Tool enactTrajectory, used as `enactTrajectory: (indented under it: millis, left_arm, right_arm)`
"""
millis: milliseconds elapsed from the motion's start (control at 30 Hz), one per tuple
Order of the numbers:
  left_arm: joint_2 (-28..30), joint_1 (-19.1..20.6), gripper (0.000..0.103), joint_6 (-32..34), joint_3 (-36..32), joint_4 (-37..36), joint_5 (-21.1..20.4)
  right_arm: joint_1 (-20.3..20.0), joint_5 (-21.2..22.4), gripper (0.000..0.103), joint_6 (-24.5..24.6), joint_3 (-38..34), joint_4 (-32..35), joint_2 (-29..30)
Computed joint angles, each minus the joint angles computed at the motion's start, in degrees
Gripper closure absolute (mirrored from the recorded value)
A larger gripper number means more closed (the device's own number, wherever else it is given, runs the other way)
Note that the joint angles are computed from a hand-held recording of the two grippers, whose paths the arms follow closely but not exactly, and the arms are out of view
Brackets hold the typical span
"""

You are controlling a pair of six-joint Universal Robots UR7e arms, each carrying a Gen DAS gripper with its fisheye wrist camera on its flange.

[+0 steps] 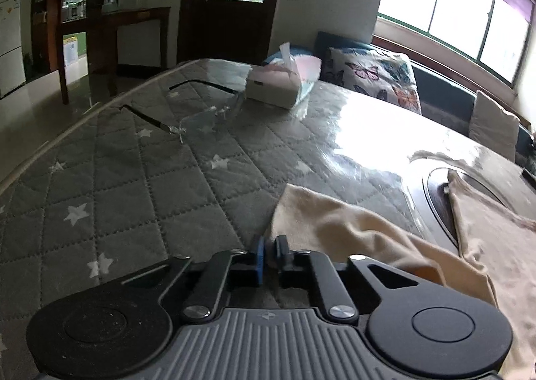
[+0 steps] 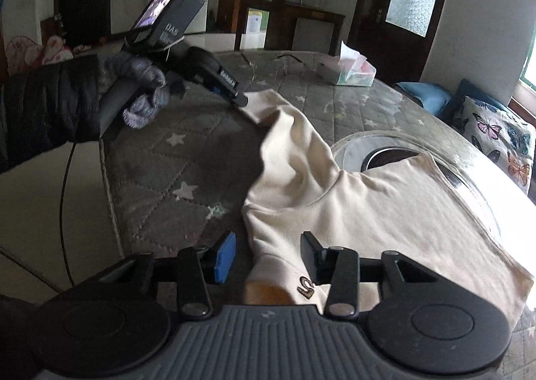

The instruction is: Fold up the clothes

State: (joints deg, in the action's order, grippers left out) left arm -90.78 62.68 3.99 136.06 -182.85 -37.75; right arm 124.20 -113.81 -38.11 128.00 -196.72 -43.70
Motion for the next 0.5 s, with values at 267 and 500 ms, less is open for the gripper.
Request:
enactTrajectory:
  millis: [267, 500]
  left_arm:
    - [-2.74, -4.57, 0.099, 6.72, 2.31, -8.79, 5.31]
    - [-1.69, -2.88, 0.099, 7.38, 1.76, -10.16, 7.32]
  right_arm:
    - [-0.17, 1.11, 0.095, -0.01, 1.58, 1.24, -1.39]
    - [-1.06, 3.69, 0.095, 0.12, 3.58, 3.08, -2.64]
